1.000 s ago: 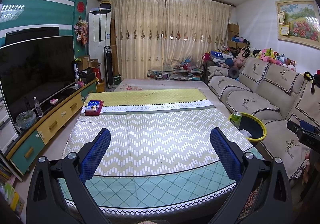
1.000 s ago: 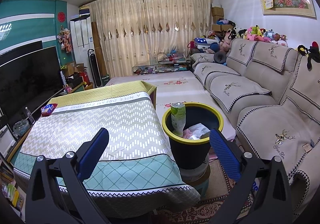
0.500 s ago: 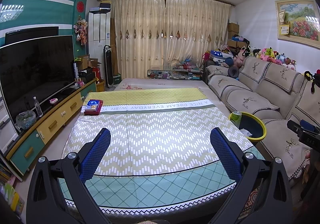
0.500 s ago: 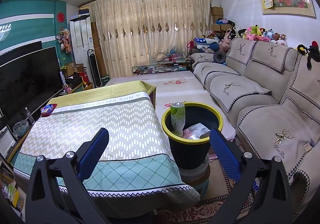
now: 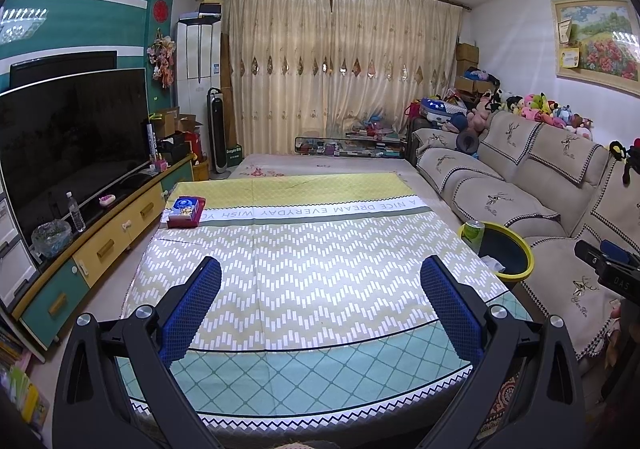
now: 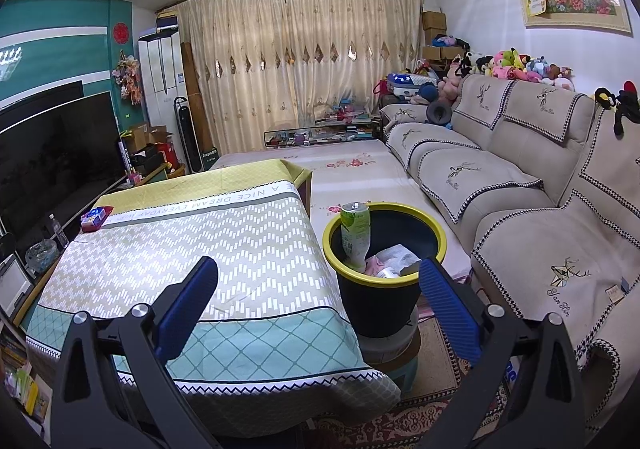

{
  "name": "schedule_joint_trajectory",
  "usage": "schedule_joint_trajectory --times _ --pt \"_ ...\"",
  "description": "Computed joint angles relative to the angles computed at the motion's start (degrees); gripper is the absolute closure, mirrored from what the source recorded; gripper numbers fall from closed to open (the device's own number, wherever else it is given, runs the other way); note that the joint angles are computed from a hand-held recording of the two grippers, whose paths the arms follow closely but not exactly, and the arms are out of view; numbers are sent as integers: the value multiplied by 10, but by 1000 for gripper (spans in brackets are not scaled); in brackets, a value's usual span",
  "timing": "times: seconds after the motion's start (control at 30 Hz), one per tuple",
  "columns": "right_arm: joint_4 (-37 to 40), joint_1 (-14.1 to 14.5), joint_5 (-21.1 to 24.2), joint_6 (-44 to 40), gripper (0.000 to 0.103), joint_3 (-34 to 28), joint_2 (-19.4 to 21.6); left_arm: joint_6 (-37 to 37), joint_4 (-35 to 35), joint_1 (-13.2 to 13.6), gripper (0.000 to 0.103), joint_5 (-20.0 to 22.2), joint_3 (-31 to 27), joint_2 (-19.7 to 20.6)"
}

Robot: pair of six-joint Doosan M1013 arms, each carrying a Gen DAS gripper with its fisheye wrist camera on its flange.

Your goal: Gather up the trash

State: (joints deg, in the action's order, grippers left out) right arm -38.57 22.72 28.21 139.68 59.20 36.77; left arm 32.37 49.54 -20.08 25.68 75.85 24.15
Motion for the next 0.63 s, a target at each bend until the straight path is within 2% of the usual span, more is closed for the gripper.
schedule_joint_trajectory --times 0.27,0.4,0.53,0.6,0.63 --pt "9 -1 2 -6 7 -1 4 6 -9 3 5 0 -3 7" --pt "24 -2 6 -22 7 -10 11 79 -97 12 5 4 -20 19" --pt "164 -10 17 -156 7 -60 41 161 -195 28 5 34 -59 47" --pt "242 -13 40 -235 7 -106 68 192 -234 39 5 60 -89 69" --pt "275 -14 70 -271 7 -148 91 206 -252 44 5 72 -105 82"
